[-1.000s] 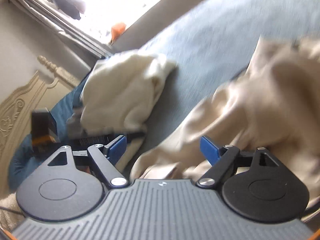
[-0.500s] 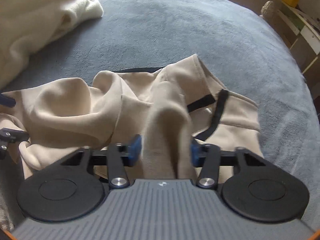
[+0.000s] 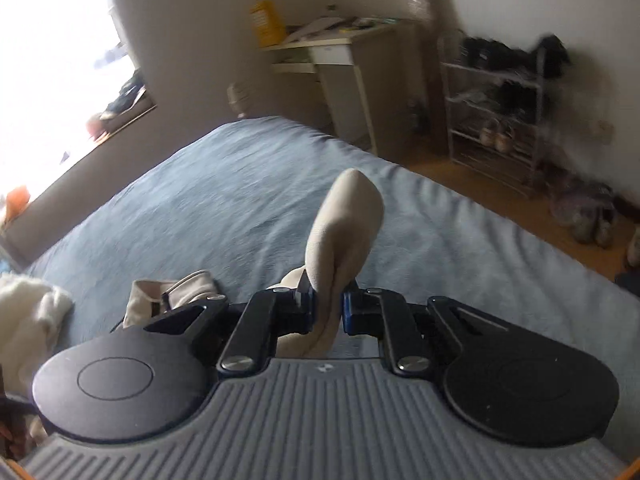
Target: Fold clothes
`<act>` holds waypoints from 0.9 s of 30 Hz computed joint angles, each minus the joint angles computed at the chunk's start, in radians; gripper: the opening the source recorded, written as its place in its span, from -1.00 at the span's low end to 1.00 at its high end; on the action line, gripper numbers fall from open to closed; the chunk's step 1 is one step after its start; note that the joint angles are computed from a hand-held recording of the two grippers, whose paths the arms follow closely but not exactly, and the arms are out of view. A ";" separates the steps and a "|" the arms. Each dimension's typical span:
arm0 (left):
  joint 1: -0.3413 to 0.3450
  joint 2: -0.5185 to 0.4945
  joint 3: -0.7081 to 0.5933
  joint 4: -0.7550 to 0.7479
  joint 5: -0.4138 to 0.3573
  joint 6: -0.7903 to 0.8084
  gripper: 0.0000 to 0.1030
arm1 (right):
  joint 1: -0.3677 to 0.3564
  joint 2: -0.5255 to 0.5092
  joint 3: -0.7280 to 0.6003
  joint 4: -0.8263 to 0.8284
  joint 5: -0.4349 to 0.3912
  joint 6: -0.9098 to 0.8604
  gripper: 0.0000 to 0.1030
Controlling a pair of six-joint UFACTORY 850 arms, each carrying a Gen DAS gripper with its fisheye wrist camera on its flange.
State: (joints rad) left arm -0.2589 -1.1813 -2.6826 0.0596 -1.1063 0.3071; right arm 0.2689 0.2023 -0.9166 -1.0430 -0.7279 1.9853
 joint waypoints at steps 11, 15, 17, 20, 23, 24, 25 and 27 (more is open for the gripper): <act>-0.027 0.185 0.281 -0.067 0.178 0.138 0.65 | -0.089 0.111 0.370 0.486 0.308 0.169 -0.37; -0.027 0.232 0.352 -0.181 0.225 0.283 0.73 | -0.063 0.243 0.421 0.488 0.244 0.188 0.18; -0.032 0.244 0.371 -0.242 0.237 0.358 0.80 | -0.049 0.299 0.411 0.498 0.103 0.177 0.21; -0.041 0.233 0.367 -0.338 0.230 0.448 0.84 | 0.011 0.331 0.385 0.263 -0.023 0.234 0.21; -0.058 0.185 0.306 -0.376 0.198 0.446 0.83 | 0.019 0.248 0.326 -0.051 0.139 0.300 0.22; -0.066 0.177 0.299 -0.377 0.203 0.445 0.82 | -0.005 0.178 0.288 -0.156 0.244 0.341 0.22; -0.073 0.177 0.303 -0.376 0.218 0.449 0.79 | -0.029 0.090 0.233 -0.260 0.346 0.373 0.22; -0.093 0.202 0.355 -0.341 0.291 0.471 0.65 | -0.042 -0.119 0.083 -0.427 0.467 0.352 0.21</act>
State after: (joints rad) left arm -0.3523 -0.9791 -2.3276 -0.2815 -0.8151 0.7782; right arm 0.2267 0.0832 -0.8336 -1.4704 -0.2609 2.3377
